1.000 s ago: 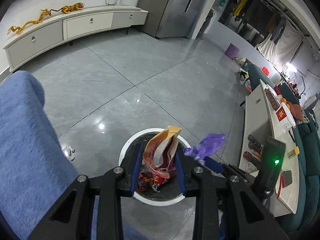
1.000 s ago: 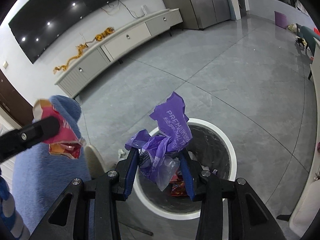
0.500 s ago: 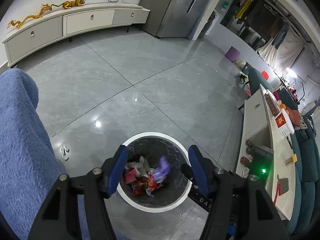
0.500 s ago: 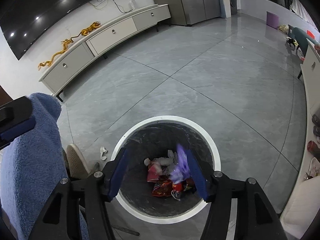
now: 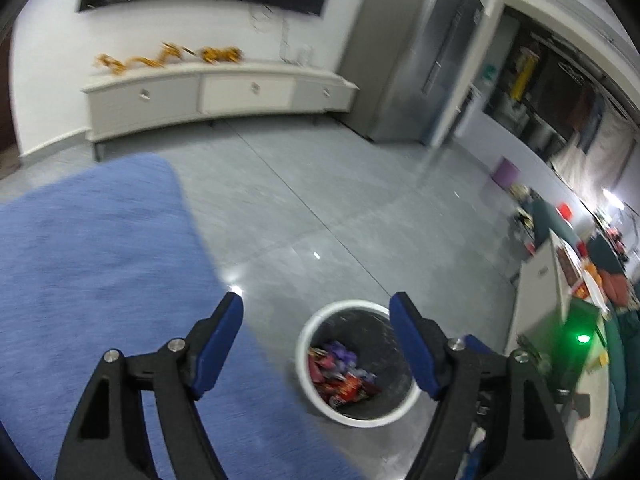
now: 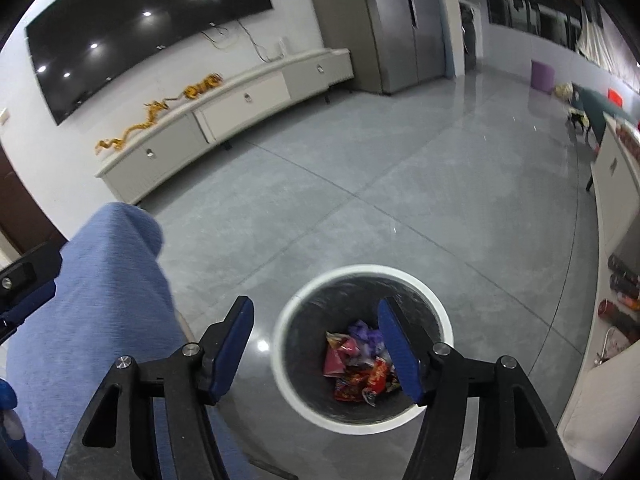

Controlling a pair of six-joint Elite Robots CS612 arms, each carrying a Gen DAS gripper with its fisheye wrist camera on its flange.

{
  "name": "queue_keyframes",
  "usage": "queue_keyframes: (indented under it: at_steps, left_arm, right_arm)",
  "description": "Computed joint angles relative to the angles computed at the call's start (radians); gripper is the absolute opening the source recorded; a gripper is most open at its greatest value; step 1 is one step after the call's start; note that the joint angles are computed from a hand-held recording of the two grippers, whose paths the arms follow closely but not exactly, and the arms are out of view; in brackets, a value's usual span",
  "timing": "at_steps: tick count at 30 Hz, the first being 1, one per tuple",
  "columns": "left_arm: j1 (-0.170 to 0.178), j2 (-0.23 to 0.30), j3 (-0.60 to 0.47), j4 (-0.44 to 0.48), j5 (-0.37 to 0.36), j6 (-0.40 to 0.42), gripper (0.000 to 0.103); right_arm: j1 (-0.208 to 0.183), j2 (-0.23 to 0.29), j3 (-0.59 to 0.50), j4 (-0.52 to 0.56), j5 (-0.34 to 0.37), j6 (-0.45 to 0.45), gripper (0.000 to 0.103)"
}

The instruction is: Collect trash

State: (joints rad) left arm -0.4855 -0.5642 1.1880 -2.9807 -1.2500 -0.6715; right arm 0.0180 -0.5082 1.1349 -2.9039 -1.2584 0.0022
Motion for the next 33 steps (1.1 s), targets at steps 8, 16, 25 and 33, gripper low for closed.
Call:
queue_keyframes:
  at_steps: [8, 16, 25, 33]
  left_arm:
    - [-0.027, -0.131, 0.234, -0.062, 0.317, -0.037, 0.077]
    - [-0.046, -0.226, 0.414, -0.075, 0.529, -0.123, 0.077]
    - [-0.037, -0.278, 0.519, -0.031, 0.644, -0.251, 0.080]
    - [-0.046, -0.298, 0.556, 0.017, 0.714, -0.336, 0.098]
  right_arm:
    - [0.053, -0.086, 0.135, -0.227, 0.001, -0.053, 0.078]
    - [0.111, -0.118, 0.221, -0.427, -0.054, -0.146, 0.089]
    - [0.149, -0.115, 0.239, -0.510, -0.073, -0.191, 0.097]
    - [0.168, -0.113, 0.252, -0.552, -0.086, -0.216, 0.102]
